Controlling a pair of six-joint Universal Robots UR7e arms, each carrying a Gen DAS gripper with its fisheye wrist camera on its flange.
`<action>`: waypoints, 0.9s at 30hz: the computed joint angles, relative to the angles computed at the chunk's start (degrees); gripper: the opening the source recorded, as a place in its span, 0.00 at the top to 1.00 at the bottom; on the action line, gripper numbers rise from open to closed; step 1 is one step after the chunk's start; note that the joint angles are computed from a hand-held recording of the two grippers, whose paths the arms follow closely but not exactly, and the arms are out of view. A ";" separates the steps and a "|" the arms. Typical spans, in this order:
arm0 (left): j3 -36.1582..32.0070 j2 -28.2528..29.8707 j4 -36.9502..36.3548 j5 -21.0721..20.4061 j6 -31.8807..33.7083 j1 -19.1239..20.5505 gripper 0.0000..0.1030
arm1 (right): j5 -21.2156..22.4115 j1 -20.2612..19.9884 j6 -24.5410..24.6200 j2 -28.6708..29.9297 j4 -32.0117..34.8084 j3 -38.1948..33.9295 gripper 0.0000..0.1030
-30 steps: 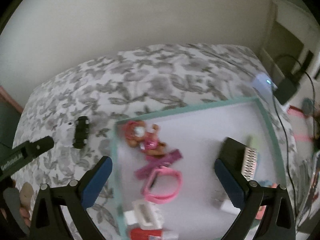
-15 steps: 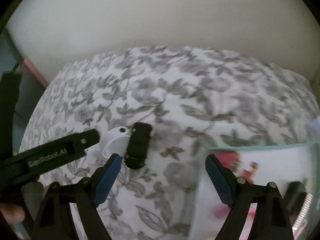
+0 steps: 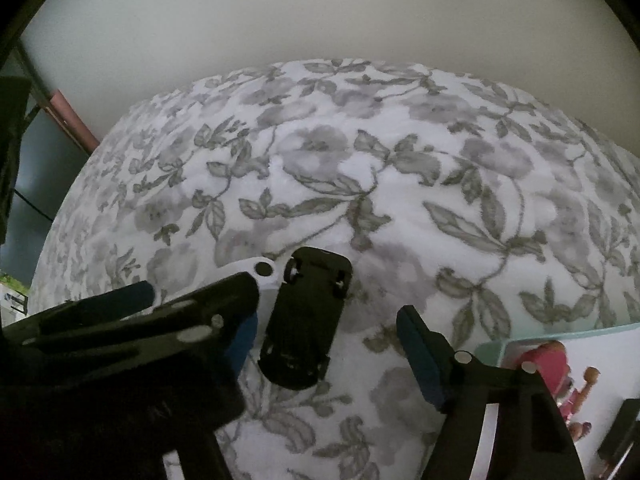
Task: Organize rigid objects
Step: 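Grasp the white watch band with the left gripper while the right gripper grasps the black toy car, then carry the white watch band and black toy car over the tray and release both inside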
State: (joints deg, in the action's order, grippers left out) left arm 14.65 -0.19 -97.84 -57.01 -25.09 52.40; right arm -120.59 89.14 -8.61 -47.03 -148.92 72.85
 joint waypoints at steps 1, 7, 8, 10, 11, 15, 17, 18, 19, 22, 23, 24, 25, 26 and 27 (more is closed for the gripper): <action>0.16 0.00 -0.51 -0.51 0.42 0.07 0.25 | 0.30 -0.15 0.03 0.12 0.03 -0.14 0.40; 1.89 -0.90 -4.67 -6.05 2.98 0.60 0.63 | 1.74 -1.01 1.51 -0.86 -1.27 1.51 0.59; 2.07 -0.94 -5.00 -5.82 3.61 0.46 0.65 | 1.83 -1.07 1.61 -1.03 -1.37 1.69 0.61; 2.44 -1.20 -5.46 -5.85 3.80 0.43 0.81 | 2.56 -1.38 1.97 -1.54 -1.48 2.15 0.63; 2.40 -1.24 -5.28 -5.63 3.87 0.41 0.81 | 2.77 -1.46 1.98 -1.71 -1.48 2.30 0.63; 3.74 -1.99 -6.05 -6.13 4.23 0.60 0.81 | 2.29 -1.28 1.35 -1.91 -1.56 2.72 0.63; 3.88 -2.16 -5.63 -4.99 3.97 0.44 0.82 | 2.37 -1.29 1.47 -2.10 -1.70 3.02 0.63; 4.44 -2.53 -5.66 -4.07 3.83 0.28 0.82 | 2.18 -1.24 1.71 -2.30 -2.15 3.40 0.64; 4.90 -2.84 -5.92 -3.63 3.67 0.19 0.82 | 2.19 -1.25 1.97 -2.66 -2.54 3.88 0.64; 7.65 -4.72 -7.77 -3.64 3.02 -0.03 0.82 | 3.23 -1.36 2.89 -4.03 -2.73 5.09 0.64; 8.55 -5.36 -8.42 -3.40 2.87 -0.25 0.82 | 3.43 -1.31 3.14 -4.46 -2.81 5.41 0.64; 9.93 -6.28 -9.42 -3.14 2.76 -0.61 0.82 | 3.46 -1.18 3.36 -4.99 -3.03 5.87 0.64; 11.50 -7.29 -10.49 -3.10 2.66 -0.98 0.82 | 3.33 -0.97 3.56 -5.61 -3.29 6.35 0.64; 12.49 -7.92 -11.23 -3.16 2.61 -1.28 0.82 | 3.20 -0.72 3.72 -6.34 -3.61 7.02 0.64; 14.19 -8.94 -12.44 -3.35 2.64 -1.74 0.82 | 3.12 -0.49 3.88 -7.20 -3.84 7.76 0.64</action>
